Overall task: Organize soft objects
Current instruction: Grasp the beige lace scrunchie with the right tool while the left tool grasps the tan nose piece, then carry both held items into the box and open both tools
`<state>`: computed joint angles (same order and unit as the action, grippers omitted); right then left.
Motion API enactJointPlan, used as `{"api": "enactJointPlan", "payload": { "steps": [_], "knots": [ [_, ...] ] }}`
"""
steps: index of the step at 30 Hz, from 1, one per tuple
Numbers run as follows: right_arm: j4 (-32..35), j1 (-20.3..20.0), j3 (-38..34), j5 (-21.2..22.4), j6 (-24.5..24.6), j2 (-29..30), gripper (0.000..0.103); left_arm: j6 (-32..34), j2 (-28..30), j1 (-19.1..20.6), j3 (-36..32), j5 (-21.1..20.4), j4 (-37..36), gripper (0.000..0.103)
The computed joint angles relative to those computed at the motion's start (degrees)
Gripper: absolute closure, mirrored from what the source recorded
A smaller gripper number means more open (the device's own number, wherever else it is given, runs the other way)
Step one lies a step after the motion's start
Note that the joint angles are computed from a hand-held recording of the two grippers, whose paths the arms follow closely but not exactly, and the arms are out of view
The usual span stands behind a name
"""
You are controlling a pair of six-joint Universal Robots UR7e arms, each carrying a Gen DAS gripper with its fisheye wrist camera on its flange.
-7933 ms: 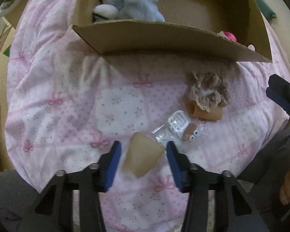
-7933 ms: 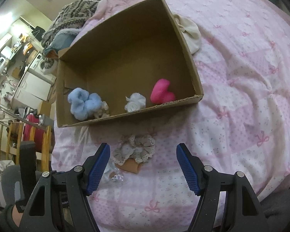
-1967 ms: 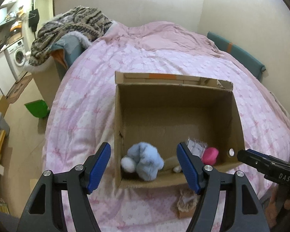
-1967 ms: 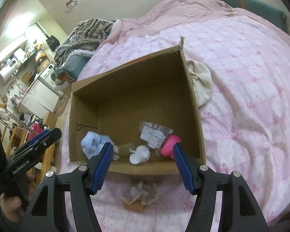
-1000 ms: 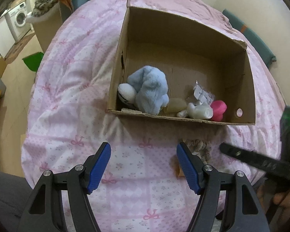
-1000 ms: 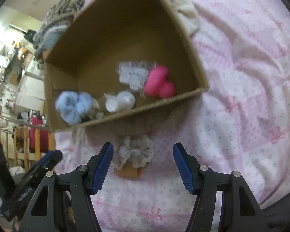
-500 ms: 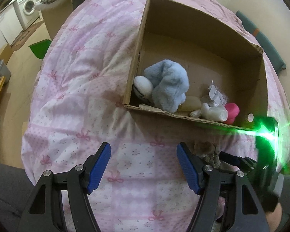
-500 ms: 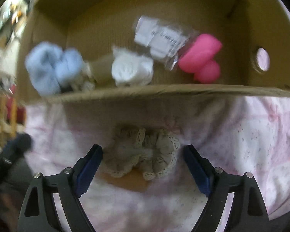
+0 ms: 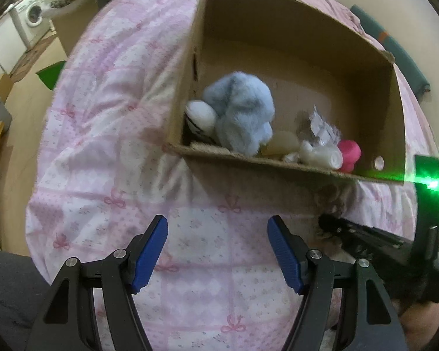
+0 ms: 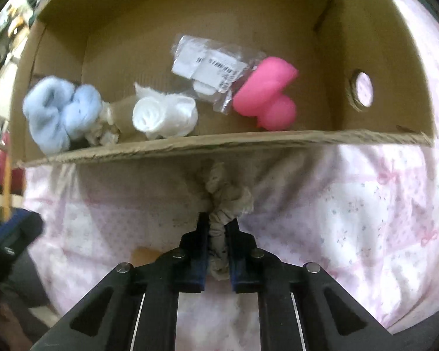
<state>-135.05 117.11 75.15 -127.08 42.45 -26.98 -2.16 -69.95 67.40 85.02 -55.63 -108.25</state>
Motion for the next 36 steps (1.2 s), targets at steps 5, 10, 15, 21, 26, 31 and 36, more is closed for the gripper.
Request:
{"api": "enactJointPlan", "payload": {
  "steps": [5,10,15,21,26,31,36],
  "knots": [
    [-6.8,0.6,6.1,1.6,0.5,-4.2,0.091,1.6,0.1,-0.1,1.0,-3.4,2.9,0.035],
    [-12.3,1.6,11.0,1.1,1.6,-7.6,0.091,5.9,0.2,-0.9,3.5,-7.6,3.5,0.044],
    [-15.8,1.8,13.9,0.6,1.6,-9.2,0.091,5.5,1.6,-1.3,4.4,-10.0,4.3,0.051],
    [-17.6,2.1,15.4,-0.6,1.7,-10.4,0.091,6.7,2.6,-1.7,6.8,-6.9,1.9,0.066],
    [-18.0,1.9,15.6,0.2,1.4,-10.5,0.091,6.6,2.7,-0.6,5.9,-6.2,1.6,0.096],
    [-18.9,1.8,15.4,0.7,0.6,-10.4,0.091,6.2,1.0,-0.1,5.2,-6.9,0.6,0.096],
    [-20.2,2.2,15.5,1.1,-0.3,-10.3,0.091,6.2,-1.6,-0.4,4.7,-4.4,-0.3,0.096]
  ]
}}
